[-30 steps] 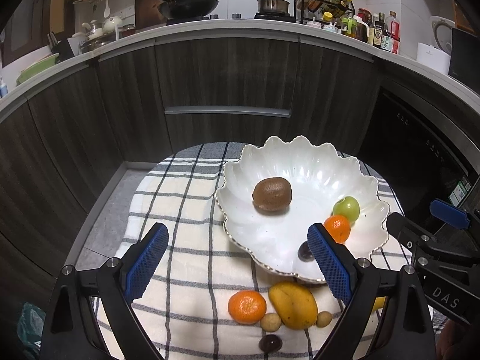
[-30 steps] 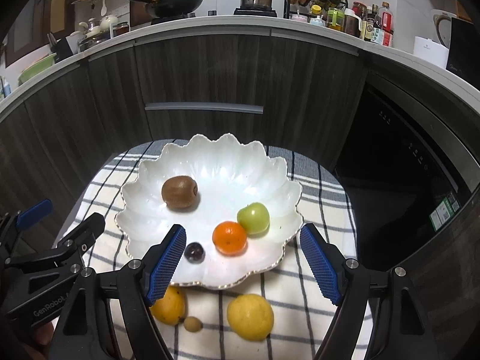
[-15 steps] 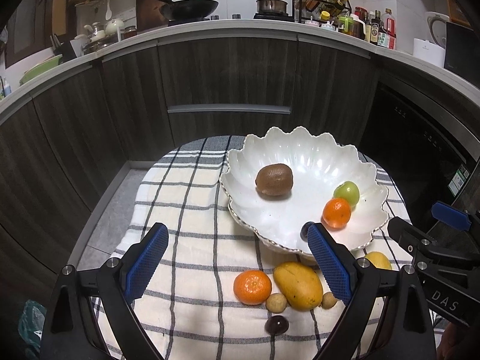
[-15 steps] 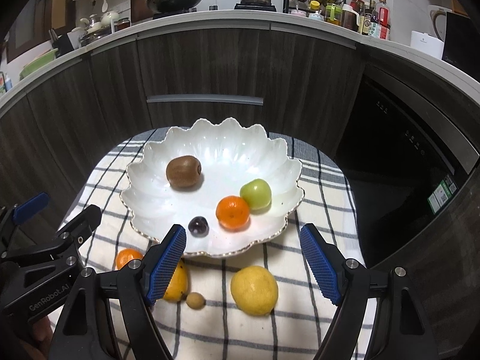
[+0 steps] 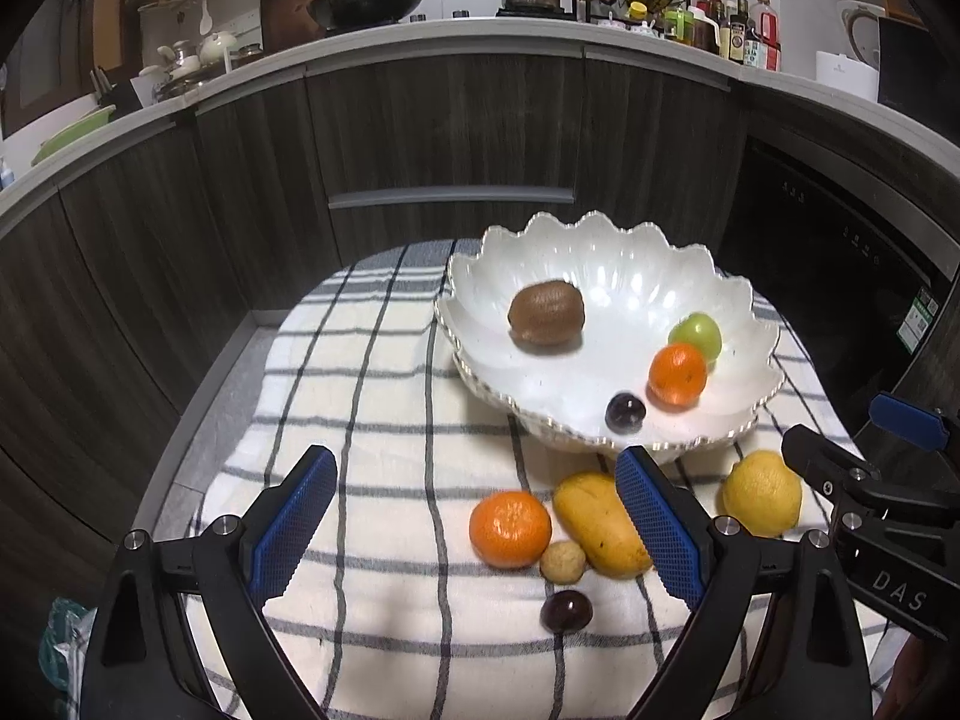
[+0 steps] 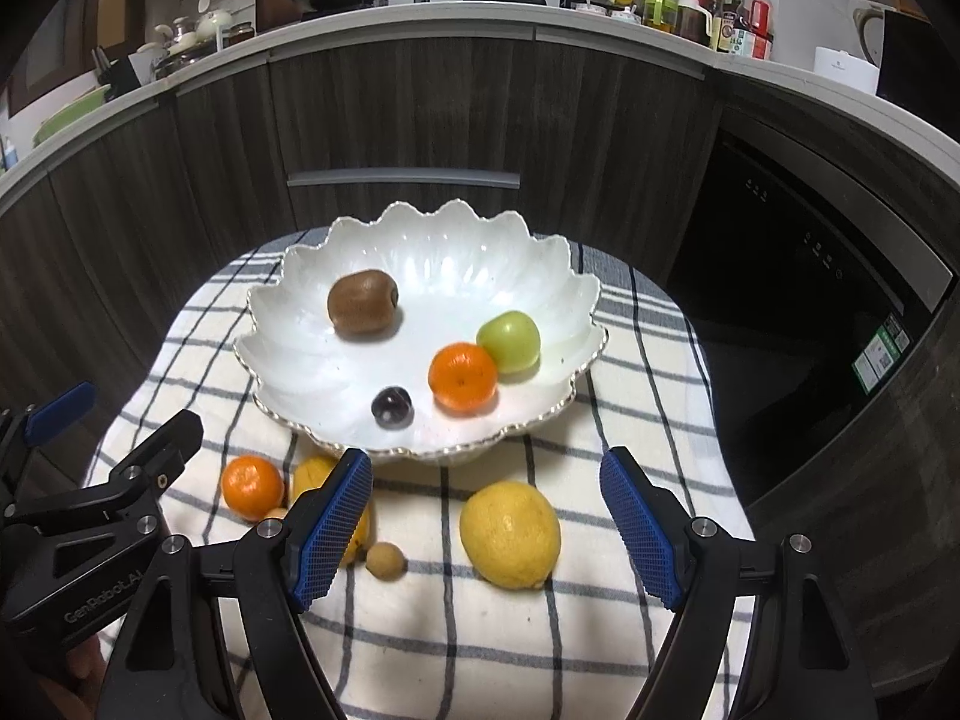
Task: Organize fruits
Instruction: 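Move the left tool to the dark plum while the right tool approaches the yellow lemon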
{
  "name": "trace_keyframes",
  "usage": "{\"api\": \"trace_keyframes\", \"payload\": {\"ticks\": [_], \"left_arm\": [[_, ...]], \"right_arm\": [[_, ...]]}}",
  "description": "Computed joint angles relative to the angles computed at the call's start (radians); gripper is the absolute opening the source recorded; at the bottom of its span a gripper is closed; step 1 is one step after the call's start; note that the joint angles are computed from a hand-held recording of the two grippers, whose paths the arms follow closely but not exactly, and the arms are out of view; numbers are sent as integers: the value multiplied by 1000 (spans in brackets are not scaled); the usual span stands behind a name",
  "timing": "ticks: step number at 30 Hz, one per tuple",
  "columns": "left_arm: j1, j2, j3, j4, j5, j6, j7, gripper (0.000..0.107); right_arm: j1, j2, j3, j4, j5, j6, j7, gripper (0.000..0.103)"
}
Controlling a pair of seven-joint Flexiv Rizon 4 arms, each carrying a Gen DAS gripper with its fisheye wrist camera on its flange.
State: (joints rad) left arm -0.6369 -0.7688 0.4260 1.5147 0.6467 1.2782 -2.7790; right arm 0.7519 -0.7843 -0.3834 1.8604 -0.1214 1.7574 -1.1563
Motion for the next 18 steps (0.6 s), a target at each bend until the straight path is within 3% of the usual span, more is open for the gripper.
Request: {"api": "trace_keyframes", "payload": {"ticks": [9,18], "left_arm": [[-19,-38,3,11,-5,0,-35,95],[-44,-71,20,14,3,18,-44,94]], "right_arm": [[27,-50,-32,18,34,12,18,79],[22,-72,-17,37,63,35,11,79]]}}
